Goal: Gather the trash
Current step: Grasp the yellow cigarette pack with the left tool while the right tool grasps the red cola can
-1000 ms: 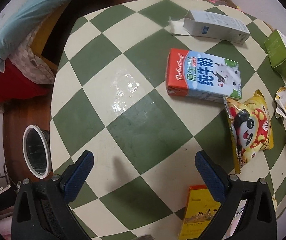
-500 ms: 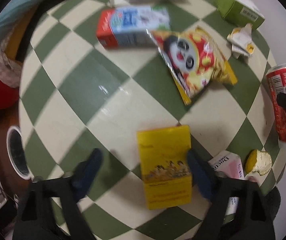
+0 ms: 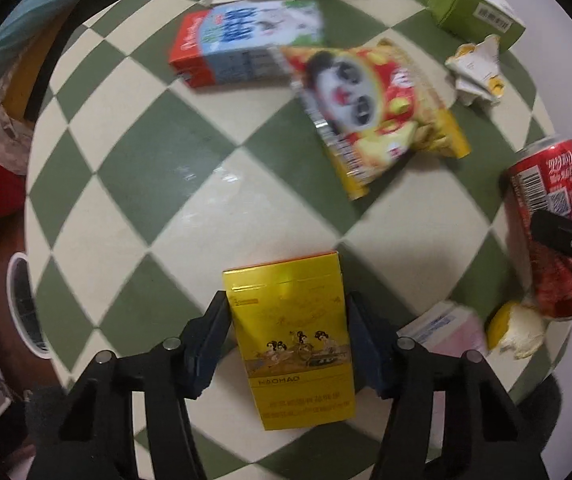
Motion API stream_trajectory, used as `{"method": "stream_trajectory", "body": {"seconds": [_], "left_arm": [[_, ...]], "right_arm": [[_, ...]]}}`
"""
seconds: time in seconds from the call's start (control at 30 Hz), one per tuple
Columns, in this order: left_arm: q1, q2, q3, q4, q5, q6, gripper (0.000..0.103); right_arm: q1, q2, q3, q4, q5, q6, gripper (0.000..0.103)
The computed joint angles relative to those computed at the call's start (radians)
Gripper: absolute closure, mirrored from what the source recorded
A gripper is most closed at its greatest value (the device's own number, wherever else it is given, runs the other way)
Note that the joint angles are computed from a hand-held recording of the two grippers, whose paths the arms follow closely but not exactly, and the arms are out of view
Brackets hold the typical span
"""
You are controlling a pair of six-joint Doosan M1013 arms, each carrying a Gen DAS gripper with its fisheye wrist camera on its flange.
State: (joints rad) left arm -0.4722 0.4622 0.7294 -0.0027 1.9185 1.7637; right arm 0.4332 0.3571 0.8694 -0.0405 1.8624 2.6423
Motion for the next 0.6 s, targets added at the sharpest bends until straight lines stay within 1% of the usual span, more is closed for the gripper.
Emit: {"method": "stream_trajectory", "body": {"seconds": [0.1, 0.17, 0.23, 0.3, 0.4, 0.5, 0.53, 0.6], "left_arm": [[0.014, 0.015, -0.025, 0.025, -0.012, 0.030, 0.048], [0.024, 0.035, -0.061, 0.036, -0.013, 0.028, 0.048], [0.042, 0.072, -0.122, -0.008, 0.055, 0.001, 0.046], [0.060, 0.096, -0.153, -0.075, 0.118, -0.030, 0.045], [0.064, 0.090, -0.142, -0.088, 0.109, 0.003, 0.043], [0.061, 0.076, -0.119, -0.061, 0.120, 0.020, 0.043], [0.060, 0.064, -0.095, -0.057, 0.114, 0.020, 0.043], [0.058, 0.028, -0.020, -0.036, 0.067, 0.034, 0.043]], "right_arm": [[0.005, 0.008, -0.006, 0.005, 0.001, 0.009, 0.029], [0.005, 0.006, -0.002, 0.012, -0.008, 0.021, 0.029], [0.000, 0.000, 0.008, 0.027, -0.029, 0.042, 0.028], [-0.006, -0.009, 0.024, 0.049, -0.052, 0.068, 0.028], [-0.015, -0.017, 0.040, 0.079, -0.074, 0.078, 0.028], [-0.018, -0.017, 0.035, 0.080, -0.069, 0.072, 0.028], [-0.019, -0.017, 0.035, 0.081, -0.065, 0.068, 0.028], [-0.021, -0.017, 0.036, 0.086, -0.059, 0.063, 0.028]]}}
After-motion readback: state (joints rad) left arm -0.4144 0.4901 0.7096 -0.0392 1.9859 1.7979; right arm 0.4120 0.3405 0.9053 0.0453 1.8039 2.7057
